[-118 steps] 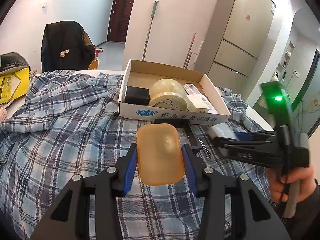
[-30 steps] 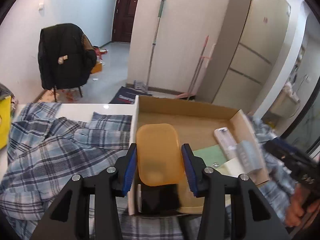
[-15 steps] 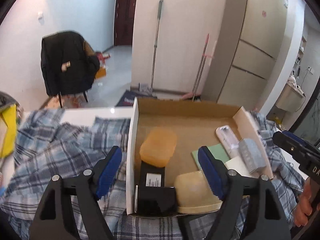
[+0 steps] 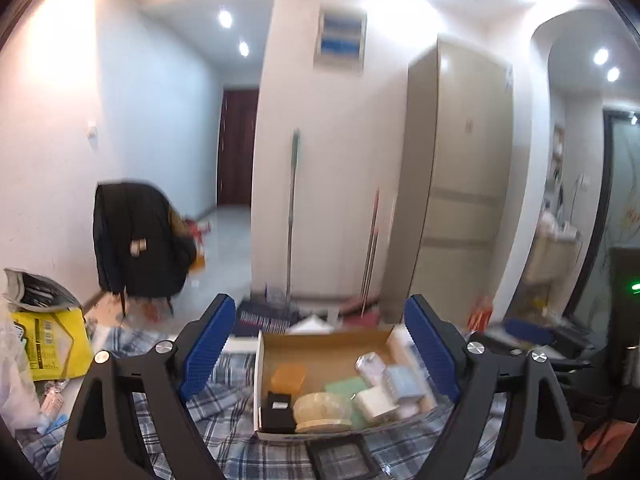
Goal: Organize rigid objects
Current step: 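Withdraw both open grippers up from the cardboard box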
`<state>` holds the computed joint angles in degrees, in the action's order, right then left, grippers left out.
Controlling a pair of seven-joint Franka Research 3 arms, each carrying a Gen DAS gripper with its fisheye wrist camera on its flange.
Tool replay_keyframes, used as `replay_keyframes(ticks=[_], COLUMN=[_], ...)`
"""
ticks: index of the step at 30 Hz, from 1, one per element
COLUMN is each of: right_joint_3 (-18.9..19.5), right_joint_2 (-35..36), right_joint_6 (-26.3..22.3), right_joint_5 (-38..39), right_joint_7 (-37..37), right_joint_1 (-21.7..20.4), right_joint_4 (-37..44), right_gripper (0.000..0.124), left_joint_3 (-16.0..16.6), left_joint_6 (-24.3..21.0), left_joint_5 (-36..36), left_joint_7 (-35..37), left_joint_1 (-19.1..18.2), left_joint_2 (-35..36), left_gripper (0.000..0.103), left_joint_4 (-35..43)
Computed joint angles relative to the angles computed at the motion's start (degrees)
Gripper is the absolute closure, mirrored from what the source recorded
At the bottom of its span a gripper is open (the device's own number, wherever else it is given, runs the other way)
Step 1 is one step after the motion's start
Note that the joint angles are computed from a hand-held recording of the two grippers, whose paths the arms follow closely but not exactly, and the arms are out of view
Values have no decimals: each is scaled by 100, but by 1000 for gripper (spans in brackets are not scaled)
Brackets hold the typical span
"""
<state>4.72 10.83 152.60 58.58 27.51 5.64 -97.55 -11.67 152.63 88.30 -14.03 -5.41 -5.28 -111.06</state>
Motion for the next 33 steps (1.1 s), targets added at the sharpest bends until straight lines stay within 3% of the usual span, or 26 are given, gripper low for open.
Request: replay_keyframes(ticks=[2,4,7,9,11,12,13,16,24,26,29,32,33], right_joint_3=[16,-24,-157,-284,-421,-474,-500,-468,-413,-358,-325,-247,-229], right_joint_2=[-282,-570,-971,-1174,-1328,-1382,-1406,-1379,-946,-760,-578,-512,-483], right_joint_6=[-23,-80,-92,-245,-540,-606,-559,35,-47,77,-105,90,165], right_joint_5=[251,610,1242,1624,1985,2169,2349,2738,2205,1736,1086,689,443], right_joint_7=[-226,-541,-1140,-1535,-1912,-2092,-2243,-2384,-2214,-1750,-1092,-870,-752], right_joint_1=[-42,-38,53,120,160,183,216,349,378,398,340,341,360], right_joint_4=[-220,-444,-815,-1035,-1223,-1311,-1379,-1507,-1427,-1364,-1266,-1250,-1245], right_gripper=[57,55,51,48,40,30,22,21,21,23,26,37,46], left_joint_3=[-77,-180,-338,-453,-531,-567,-618,-667,-520,-465,-406,-376,-345], left_joint_6=[-41,-146,-497,-637,-721,-746,-798,-902,-808,-759,-721,-785,-756], left_joint_5=[403,573,20,2,44,71,106,192,-98,-125,-80,139,146], left_joint_7=[-515,-754,-279,-355,-525,-610,-713,-900,-768,-755,-644,-737,-714], left_joint_1=[-26,-51,-85,-74,-61,-59,-69,-62,-127,-165,-234,-310,-330], left_joint_2=[-369,-708,-947,-1061,-1214,-1271,-1339,-1305,-741,-554,-366,-217,-174], left_gripper=[0,0,0,0,0,0,0,0,0,0,0,0,0], left_joint_4=[-272,-503,-645,-745,-938,-1039,-1158,-1293,-1267,-1208,-1138,-1119,-1107])
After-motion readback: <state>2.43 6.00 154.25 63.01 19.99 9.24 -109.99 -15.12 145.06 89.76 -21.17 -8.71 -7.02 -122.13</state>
